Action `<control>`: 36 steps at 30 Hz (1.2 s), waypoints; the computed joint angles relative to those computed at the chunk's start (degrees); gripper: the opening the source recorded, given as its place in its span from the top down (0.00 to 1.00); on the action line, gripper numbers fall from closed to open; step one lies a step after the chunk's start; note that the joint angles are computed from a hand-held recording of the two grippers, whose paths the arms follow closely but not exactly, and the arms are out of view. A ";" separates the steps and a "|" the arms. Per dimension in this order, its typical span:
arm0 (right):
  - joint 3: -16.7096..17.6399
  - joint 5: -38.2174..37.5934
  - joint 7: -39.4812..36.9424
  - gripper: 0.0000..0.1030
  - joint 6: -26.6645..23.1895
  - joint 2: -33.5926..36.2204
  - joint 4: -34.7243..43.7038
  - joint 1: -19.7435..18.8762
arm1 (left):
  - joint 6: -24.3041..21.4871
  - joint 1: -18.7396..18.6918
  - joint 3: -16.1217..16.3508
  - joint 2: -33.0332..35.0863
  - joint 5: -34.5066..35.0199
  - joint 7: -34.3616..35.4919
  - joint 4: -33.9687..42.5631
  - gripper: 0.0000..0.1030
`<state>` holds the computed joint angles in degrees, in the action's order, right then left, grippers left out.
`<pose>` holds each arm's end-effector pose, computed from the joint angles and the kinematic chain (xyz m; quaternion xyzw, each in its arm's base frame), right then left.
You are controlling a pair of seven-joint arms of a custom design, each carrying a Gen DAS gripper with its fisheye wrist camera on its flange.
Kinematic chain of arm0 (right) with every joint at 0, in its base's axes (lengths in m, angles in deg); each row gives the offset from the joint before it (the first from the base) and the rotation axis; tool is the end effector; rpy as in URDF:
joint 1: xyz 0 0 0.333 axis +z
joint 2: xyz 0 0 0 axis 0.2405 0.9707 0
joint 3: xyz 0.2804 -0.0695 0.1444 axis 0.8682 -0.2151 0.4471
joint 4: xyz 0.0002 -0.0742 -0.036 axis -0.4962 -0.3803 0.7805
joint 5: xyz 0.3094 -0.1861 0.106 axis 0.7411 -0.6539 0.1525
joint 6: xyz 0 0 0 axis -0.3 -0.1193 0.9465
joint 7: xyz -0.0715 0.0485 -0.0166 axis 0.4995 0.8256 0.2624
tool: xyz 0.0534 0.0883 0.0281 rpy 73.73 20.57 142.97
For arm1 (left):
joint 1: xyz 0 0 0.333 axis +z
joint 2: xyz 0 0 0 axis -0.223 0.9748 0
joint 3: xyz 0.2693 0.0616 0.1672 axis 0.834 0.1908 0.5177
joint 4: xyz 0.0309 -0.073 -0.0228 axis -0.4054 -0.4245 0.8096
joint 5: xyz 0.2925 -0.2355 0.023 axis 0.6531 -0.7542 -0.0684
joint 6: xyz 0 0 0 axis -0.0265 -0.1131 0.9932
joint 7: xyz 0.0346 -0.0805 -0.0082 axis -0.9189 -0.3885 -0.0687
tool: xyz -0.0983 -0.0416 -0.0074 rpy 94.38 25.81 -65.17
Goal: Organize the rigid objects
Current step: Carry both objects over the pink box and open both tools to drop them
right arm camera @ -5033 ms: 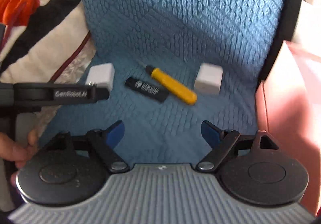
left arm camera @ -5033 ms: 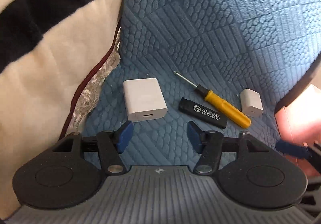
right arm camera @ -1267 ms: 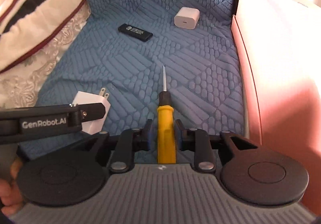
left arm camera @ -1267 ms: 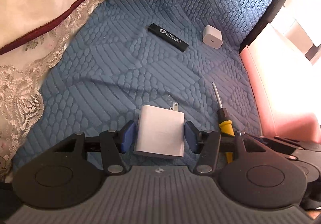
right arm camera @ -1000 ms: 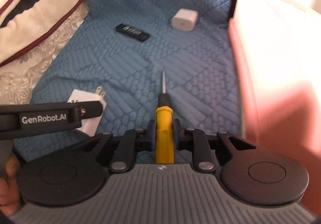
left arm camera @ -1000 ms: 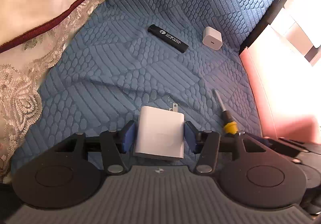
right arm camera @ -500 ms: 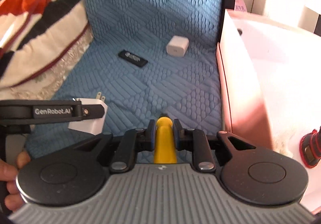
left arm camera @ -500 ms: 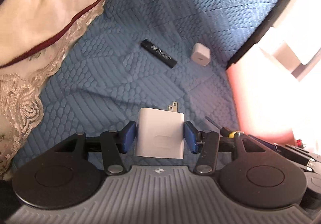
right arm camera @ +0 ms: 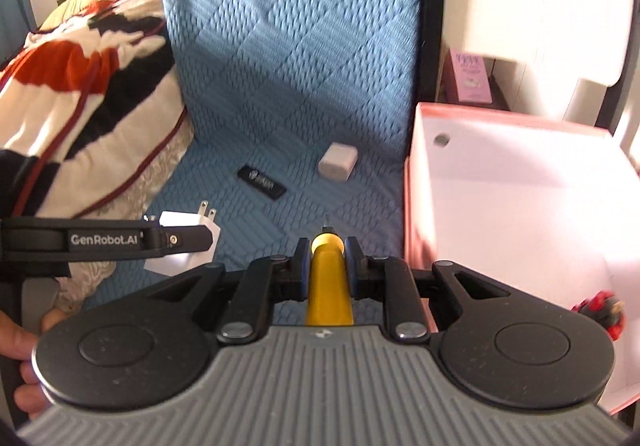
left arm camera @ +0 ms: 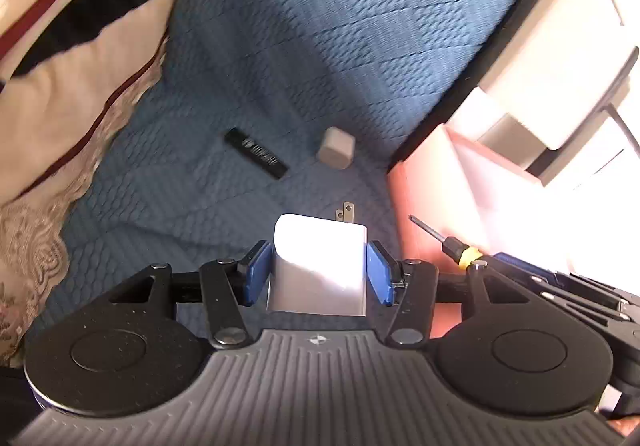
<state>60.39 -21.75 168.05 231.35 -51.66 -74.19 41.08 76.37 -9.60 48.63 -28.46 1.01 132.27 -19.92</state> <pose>0.5638 0.3002 0.4855 -0.5983 0.7125 -0.2565 0.2617 0.7001 -0.1748 0.4347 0.5742 -0.7302 0.3702 0.0023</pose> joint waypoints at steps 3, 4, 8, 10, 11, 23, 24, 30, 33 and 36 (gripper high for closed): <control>-0.16 -0.94 0.09 0.79 -0.23 -1.88 -0.68 -0.39 | -0.45 -0.18 -0.33 -0.50 -0.10 0.11 0.91 0.44; -0.07 -1.31 0.19 0.79 -0.25 -2.42 -0.83 -0.66 | -0.49 -0.41 -0.33 -0.70 -0.06 0.00 1.17 0.44; 0.60 -2.73 0.30 0.79 -0.72 -4.67 -1.38 -2.02 | -0.61 -1.27 -0.59 -1.44 -0.53 -0.61 2.13 0.44; 1.05 -3.35 0.48 0.79 -0.73 -5.92 -1.94 -2.89 | -0.35 -1.75 -0.93 -1.89 -1.10 -0.70 2.41 0.44; 1.32 -3.58 0.53 0.79 -0.89 -6.40 -2.01 -3.32 | -0.13 -2.07 -1.10 -2.13 -1.37 -0.67 2.50 0.44; 3.97 -1.24 -3.98 0.79 -2.03 -12.14 -4.59 -8.77 | 0.29 -8.63 -1.00 -1.79 1.09 -5.41 6.95 0.44; 4.10 -1.04 -4.25 0.79 -1.92 -12.63 -5.07 -9.21 | 0.62 -9.27 -0.78 -1.64 1.86 -6.19 7.17 0.44; 4.74 0.82 -5.06 0.79 -0.36 -15.27 -9.70 -12.10 | 1.98 -10.64 -1.88 -1.04 2.94 -8.32 6.41 0.44; 5.01 1.29 -4.41 0.79 1.06 -16.82 -12.96 -13.70 | 2.60 -11.33 -2.53 -0.76 3.42 -8.93 5.48 0.44; 5.65 1.29 -3.76 0.79 1.28 -18.28 -16.07 -15.25 | 3.36 -11.89 -3.25 -0.61 3.85 -8.92 4.22 0.44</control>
